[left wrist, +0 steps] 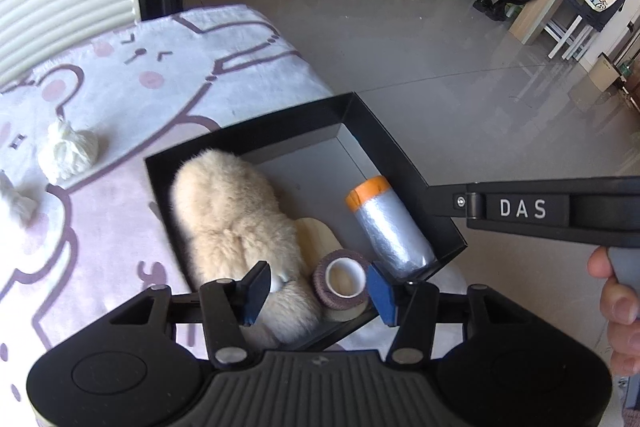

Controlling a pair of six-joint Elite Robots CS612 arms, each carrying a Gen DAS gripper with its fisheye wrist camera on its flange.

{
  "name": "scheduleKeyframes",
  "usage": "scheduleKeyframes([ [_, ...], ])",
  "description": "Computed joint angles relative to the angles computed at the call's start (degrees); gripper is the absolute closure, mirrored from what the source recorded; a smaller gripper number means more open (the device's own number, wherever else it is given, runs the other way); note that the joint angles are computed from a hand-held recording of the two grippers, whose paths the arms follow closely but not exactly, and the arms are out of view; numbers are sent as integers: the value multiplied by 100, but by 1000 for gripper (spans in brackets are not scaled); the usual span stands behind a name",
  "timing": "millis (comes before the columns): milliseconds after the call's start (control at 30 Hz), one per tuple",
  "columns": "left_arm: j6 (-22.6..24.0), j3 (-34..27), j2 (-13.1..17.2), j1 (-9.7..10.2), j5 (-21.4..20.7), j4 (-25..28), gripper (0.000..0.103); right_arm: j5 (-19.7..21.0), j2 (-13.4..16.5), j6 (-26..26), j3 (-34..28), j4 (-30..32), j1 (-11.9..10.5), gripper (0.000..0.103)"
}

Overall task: Organize objects
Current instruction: 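Lower the tape roll with the left tool while the right tool lowers the bottle into the box, then open the left tool releasing the tape roll while the right tool releases the bottle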

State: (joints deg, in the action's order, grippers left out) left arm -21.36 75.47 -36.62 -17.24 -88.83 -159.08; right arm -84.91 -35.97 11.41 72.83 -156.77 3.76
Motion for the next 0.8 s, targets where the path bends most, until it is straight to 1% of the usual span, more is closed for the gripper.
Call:
scheduleKeyframes([
  [67,-43,89,-58,7,48,-84,48,-87,-15,-48,20,-35,22,74],
  [333,-188,425,-297,5,378,-290,48,-216,-113,-113,155,-268,69,74],
  [567,-398,670,-480,3,633,-431,48,-359,-216,-126,281,-416,97,69],
  [600,-415,697,-500,1,666,-445,47,-381,-233,-141,305,-446,106,68],
  [733,-500,807,-580,-15,852,-536,37,-431,-289,-184,385,-547,126,64],
  [800,-565,859,-619,-21,935,-569,35,-428,-316,-204,428,-599,130,63],
])
